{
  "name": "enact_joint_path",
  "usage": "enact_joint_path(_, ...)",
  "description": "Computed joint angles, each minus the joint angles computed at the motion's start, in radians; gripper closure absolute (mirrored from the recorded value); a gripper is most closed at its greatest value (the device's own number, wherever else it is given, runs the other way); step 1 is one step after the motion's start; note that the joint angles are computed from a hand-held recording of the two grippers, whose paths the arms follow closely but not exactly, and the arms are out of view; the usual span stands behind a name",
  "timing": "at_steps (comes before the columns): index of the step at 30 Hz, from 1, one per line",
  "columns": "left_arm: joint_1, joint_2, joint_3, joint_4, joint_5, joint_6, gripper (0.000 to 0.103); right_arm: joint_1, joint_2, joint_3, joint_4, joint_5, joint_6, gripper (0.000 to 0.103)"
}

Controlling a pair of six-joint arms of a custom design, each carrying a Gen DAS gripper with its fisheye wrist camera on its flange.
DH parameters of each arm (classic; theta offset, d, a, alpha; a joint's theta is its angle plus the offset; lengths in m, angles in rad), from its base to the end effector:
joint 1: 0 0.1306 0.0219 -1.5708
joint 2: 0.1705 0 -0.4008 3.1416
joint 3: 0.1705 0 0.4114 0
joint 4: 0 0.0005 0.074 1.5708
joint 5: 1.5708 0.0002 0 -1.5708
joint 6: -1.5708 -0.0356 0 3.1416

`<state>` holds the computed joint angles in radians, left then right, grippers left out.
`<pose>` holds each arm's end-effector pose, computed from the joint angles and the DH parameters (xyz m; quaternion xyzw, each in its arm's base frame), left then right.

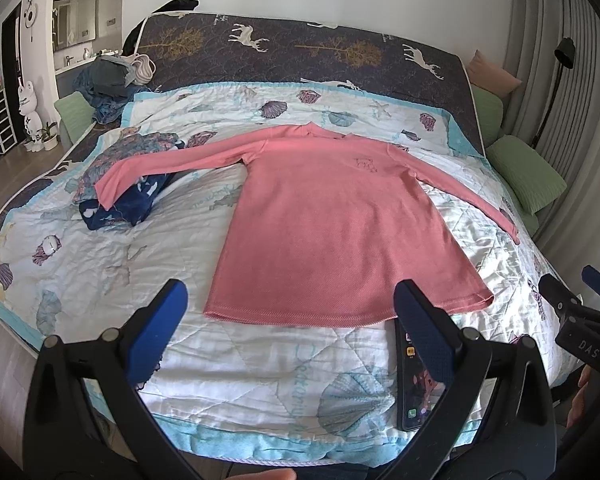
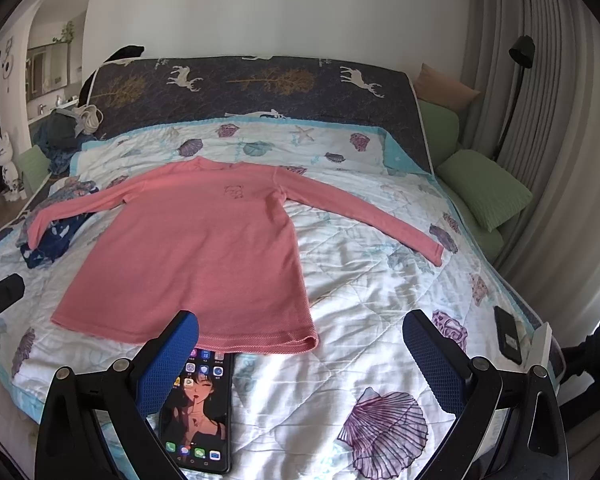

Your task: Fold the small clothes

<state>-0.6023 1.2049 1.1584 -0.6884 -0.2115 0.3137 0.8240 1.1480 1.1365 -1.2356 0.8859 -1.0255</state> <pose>0.3629 -0.2411 0.4315 0.0883 0.9055 -0.0919 0.4047 0.2677 0.2479 0.4224 0.1584 0.8802 -0.1384 0.4254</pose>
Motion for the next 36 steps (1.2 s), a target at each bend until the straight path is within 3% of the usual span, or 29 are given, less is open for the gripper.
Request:
enact_joint_path(4, -0.003, -0.002, -0.006, 0.01, -0.025, -0.005, 0.001, 0.001, 0.001, -0.001, 0.0, 0.006, -0.001, 0.0)
enact_joint_path(36, 0.006, -0.01, -0.017, 0.033, -0.006, 0.029, 0.001, -0.01, -0.009, -0.008, -0.012, 0.012, -0.006, 0.0)
